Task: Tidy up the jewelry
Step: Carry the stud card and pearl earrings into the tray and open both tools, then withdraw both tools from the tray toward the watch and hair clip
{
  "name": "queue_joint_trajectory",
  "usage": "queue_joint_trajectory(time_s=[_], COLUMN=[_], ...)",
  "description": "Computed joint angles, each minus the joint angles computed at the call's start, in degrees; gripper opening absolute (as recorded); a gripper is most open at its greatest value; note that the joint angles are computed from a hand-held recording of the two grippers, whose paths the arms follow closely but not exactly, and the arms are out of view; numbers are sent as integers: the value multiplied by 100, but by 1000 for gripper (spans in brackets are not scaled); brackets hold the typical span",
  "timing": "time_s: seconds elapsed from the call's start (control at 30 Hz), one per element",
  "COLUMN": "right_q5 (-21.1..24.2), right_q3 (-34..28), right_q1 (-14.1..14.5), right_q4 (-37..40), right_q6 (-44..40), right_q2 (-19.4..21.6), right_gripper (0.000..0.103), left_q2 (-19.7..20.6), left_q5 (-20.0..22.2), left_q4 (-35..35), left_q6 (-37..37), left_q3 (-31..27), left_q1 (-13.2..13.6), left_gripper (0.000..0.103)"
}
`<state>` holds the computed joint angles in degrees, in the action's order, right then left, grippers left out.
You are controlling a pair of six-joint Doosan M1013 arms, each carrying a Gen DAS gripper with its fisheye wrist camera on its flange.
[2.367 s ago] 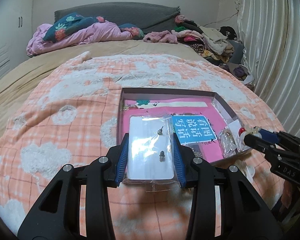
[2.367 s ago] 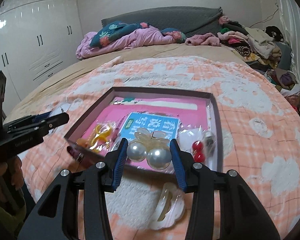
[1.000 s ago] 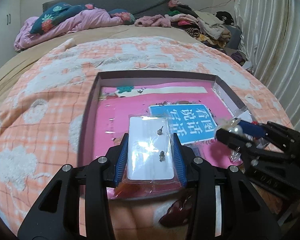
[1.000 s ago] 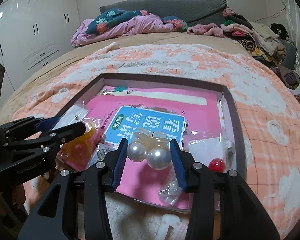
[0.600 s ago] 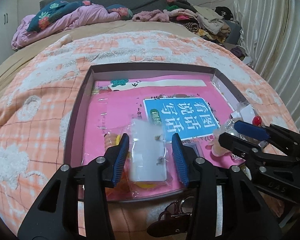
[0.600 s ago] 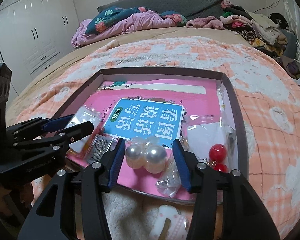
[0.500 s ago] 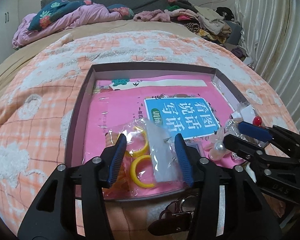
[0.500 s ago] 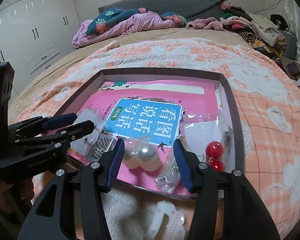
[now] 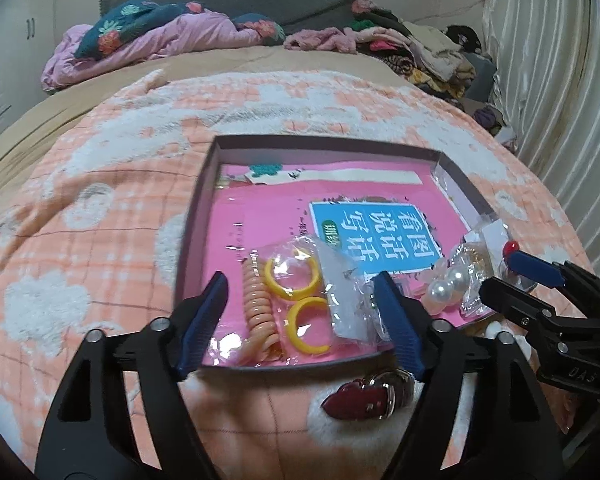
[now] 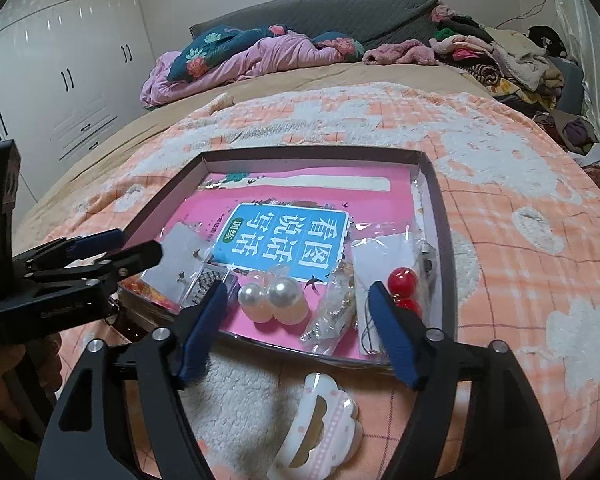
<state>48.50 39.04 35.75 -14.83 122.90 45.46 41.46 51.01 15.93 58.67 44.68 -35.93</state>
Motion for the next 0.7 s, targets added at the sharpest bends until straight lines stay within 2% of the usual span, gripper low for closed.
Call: queue_joint_trajectory(time_s=[0.1, 0.2, 0.27, 0.4, 0.7], right_q5=[-95, -265, -382, -552, -816], right_q3=[99, 255, 360, 521, 839], right_q1=[9, 36, 58, 103, 185], right_q4=[-69, -226, -351, -566, -901], right_q6=[103, 230, 326, 457, 705], right_q2=[-80, -201, -281, -423, -701], right_gripper=[78, 82, 88, 89, 90], left_q2=[-97, -219, -317, -431, -664], left_q5=[-60, -185, -311, -439, -571], left_q4=[58, 283, 382, 464, 942], left_q6=[-159, -357, -467, -559, -924], left_q3=[111, 253, 363, 464, 727], left_q1=[6, -25, -43, -67, -164], left_gripper=[72, 79, 87, 93, 94])
